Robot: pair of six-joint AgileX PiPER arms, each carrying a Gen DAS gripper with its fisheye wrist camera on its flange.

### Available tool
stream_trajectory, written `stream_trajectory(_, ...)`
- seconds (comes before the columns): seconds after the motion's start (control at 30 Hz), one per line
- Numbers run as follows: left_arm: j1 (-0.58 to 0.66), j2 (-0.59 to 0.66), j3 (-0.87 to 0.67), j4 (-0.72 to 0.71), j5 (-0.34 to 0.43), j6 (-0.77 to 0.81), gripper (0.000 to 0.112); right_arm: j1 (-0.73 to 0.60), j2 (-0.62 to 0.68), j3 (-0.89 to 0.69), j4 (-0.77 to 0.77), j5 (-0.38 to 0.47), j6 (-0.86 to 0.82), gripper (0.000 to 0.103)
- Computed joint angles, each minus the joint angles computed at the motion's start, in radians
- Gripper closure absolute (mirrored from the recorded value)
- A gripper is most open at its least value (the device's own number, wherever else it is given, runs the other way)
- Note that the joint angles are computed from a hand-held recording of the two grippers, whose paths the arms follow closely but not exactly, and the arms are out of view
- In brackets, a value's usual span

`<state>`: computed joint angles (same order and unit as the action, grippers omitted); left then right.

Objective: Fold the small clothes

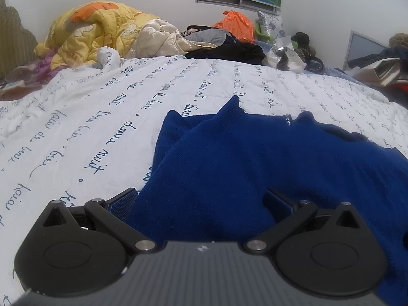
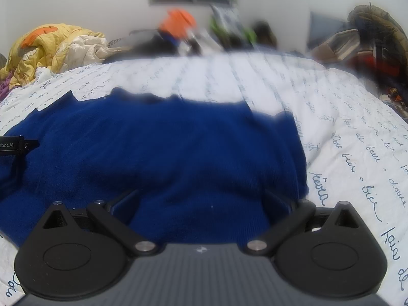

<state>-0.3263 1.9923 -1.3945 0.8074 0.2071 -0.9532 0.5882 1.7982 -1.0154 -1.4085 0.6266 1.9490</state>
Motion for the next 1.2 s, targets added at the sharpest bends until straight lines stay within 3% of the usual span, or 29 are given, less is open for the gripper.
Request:
stream_trajectory(0.6, 0.002, 0.0, 0.0, -0.001, 0.0, 0.005, 0.009, -0.002, 0.003, -0.003, 0.002, 0.001, -0.005, 0.0)
stream_trajectory(0.73, 0.01, -0.004, -0.009, -0.102, -0.003, 0.135, 0.009, -0.003, 0.001, -0.002, 0.005, -0.004, -0.006, 0.0)
stream_trajectory(0.87, 0.023, -0.026, -0.016, -0.182, 0.021, 0.253, 0.009, 0.036, -0.011, 0.009, -0.007, 0.047, 0.032, 0.0)
stream_trajectory(1.2, 0.02, -0.064, -0.015, -0.076, 0.065, 0.205, 0.009, 0.168, -0.011, -0.042, -0.059, 0.167, -0.055, 0.0)
